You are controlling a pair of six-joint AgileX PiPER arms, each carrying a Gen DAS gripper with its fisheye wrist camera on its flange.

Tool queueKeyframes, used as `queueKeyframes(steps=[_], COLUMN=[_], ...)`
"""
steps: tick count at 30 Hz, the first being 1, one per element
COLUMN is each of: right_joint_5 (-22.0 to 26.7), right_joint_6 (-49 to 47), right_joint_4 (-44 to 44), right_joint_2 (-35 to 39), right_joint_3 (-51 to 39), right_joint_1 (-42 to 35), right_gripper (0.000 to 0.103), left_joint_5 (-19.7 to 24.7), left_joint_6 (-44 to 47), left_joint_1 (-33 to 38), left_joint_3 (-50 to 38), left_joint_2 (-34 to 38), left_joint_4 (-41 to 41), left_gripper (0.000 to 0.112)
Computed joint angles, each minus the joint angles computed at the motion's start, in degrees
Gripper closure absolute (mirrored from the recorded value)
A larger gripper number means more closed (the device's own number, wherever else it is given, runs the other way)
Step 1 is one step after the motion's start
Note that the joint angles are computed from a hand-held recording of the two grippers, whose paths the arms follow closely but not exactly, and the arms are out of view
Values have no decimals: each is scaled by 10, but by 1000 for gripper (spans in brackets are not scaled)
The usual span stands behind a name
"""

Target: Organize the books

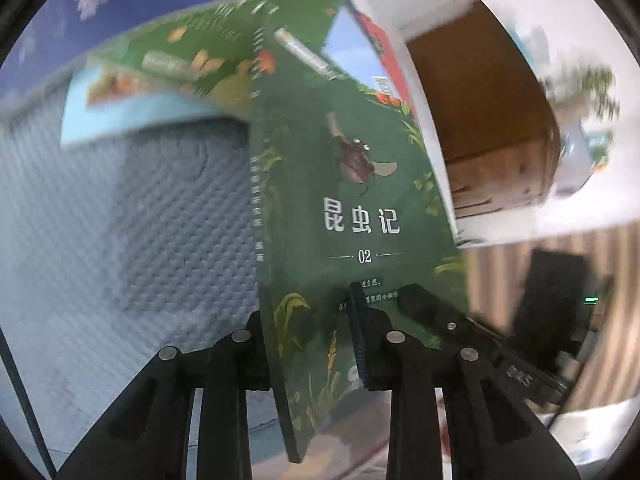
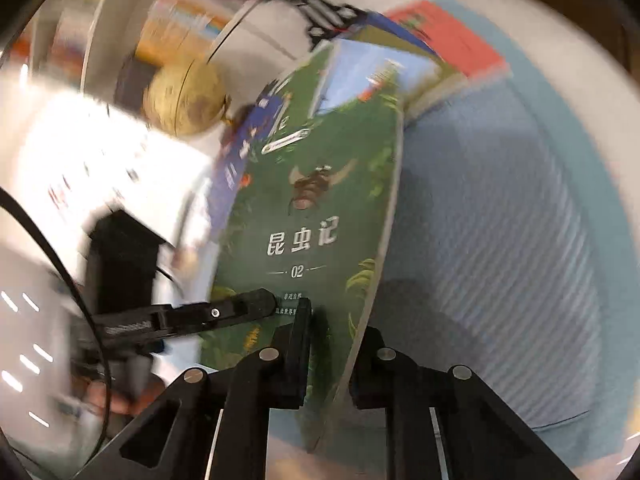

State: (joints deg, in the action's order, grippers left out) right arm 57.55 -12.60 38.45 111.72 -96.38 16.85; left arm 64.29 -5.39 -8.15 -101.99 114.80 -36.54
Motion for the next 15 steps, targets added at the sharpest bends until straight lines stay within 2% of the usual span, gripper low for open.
queueKeyframes(steps=[3, 7, 11, 12, 15], right_joint_5=[2, -1, -9, -4, 21], right_joint_6=[8, 1, -4, -2, 20], right_joint_4=[-44, -103, -144, -150, -173], right_joint_2=[-6, -33, -50, -44, -1], right_joint_3=[-24, -41, -57, -76, -179], right_joint_1=[19, 52, 83, 91, 126], right_gripper=[89, 89, 88, 88, 89], left_joint_5=[7, 7, -18, -21, -21], left_joint_6=[-25, -22, 28, 51, 71], left_joint_1=[-27, -21, 23, 47, 94], left_joint_3=[-48, -61, 26, 61, 77], left_joint_2=[-2, -20, -92, -119, -151], left_joint_4=[65, 73, 48, 27, 8], left_gripper=[87, 89, 89, 89, 89])
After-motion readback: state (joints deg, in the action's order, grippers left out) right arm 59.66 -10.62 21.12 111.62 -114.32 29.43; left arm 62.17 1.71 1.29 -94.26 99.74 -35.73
